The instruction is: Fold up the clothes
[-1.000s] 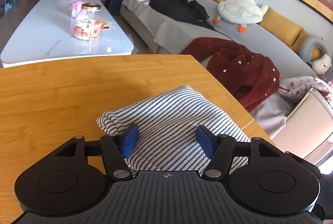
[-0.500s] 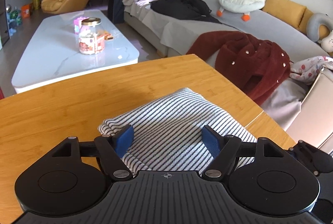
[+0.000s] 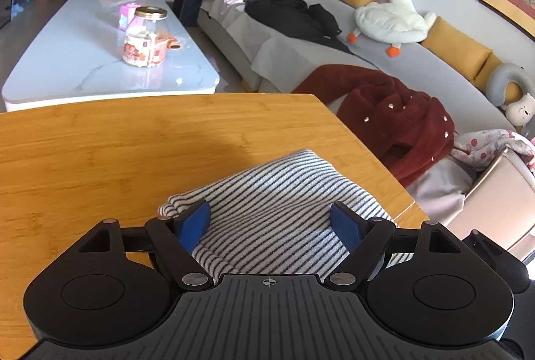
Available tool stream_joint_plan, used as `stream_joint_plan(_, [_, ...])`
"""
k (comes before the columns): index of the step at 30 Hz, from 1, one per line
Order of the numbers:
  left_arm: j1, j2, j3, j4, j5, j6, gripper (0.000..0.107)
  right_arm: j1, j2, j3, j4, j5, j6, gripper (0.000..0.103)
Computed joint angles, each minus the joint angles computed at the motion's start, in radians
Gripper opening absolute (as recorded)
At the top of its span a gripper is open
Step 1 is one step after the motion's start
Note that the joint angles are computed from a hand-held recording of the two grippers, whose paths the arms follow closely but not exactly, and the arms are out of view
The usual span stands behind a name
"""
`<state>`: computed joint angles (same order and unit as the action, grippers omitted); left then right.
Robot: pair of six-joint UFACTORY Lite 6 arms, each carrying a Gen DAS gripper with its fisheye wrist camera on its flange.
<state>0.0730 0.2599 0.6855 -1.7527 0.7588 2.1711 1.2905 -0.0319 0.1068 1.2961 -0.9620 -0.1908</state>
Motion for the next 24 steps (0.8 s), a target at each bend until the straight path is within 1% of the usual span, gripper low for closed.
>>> stream_joint_plan(5, [0.003, 0.011, 0.032, -0.023, -0.026, -0.016, 0.082, 0.03, 0.048, -0.007, -0.011, -0.031, 0.073, 0.103])
stream_joint_plan(6, [-0.001, 0.016, 0.04, -0.042, -0.045, -0.008, 0.082, 0.03, 0.051, -0.01, -0.015, -0.034, 0.088, 0.103])
stream_joint_plan(8, [-0.022, 0.013, 0.038, -0.144, -0.139, 0.061, 0.084, 0.036, 0.058, -0.014, -0.015, -0.04, 0.116, 0.103])
stream_joint_plan(9, [-0.016, 0.021, 0.045, -0.158, -0.158, 0.063, 0.085, 0.047, 0.064, -0.018, -0.011, -0.046, 0.135, 0.103])
stream_joint_plan(11, [0.042, 0.02, 0.05, -0.093, -0.131, -0.017, 0.083, 0.067, 0.059, -0.024, 0.007, -0.05, 0.146, 0.103])
stream_joint_plan(14, [0.132, -0.076, -0.023, 0.011, -0.063, -0.08, 0.083, 0.067, 0.048, -0.029, 0.008, -0.049, 0.144, 0.103])
stream_joint_plan(16, [0.187, -0.155, -0.084, 0.121, -0.003, -0.141, 0.085, 0.071, 0.043, -0.031, 0.014, -0.049, 0.142, 0.103])
stream_joint_plan(18, [0.223, -0.217, -0.139, 0.218, 0.052, -0.177, 0.092, 0.069, 0.037, -0.033, 0.013, -0.048, 0.139, 0.103])
stream_joint_plan(20, [0.243, -0.267, -0.19, 0.292, 0.096, -0.193, 0.094, 0.069, 0.03, -0.035, 0.014, -0.046, 0.134, 0.103])
stream_joint_plan(22, [0.213, -0.287, -0.235, 0.293, 0.098, -0.17, 0.094, 0.069, 0.007, -0.048, 0.01, -0.042, 0.129, 0.103])
stream_joint_plan(23, [0.191, -0.279, -0.245, 0.278, 0.09, -0.153, 0.094, 0.068, -0.043, -0.073, 0.01, -0.033, 0.108, 0.103])
stream_joint_plan(24, [0.165, -0.267, -0.253, 0.253, 0.073, -0.136, 0.091, 0.068, -0.096, -0.097, 0.013, -0.022, 0.082, 0.103])
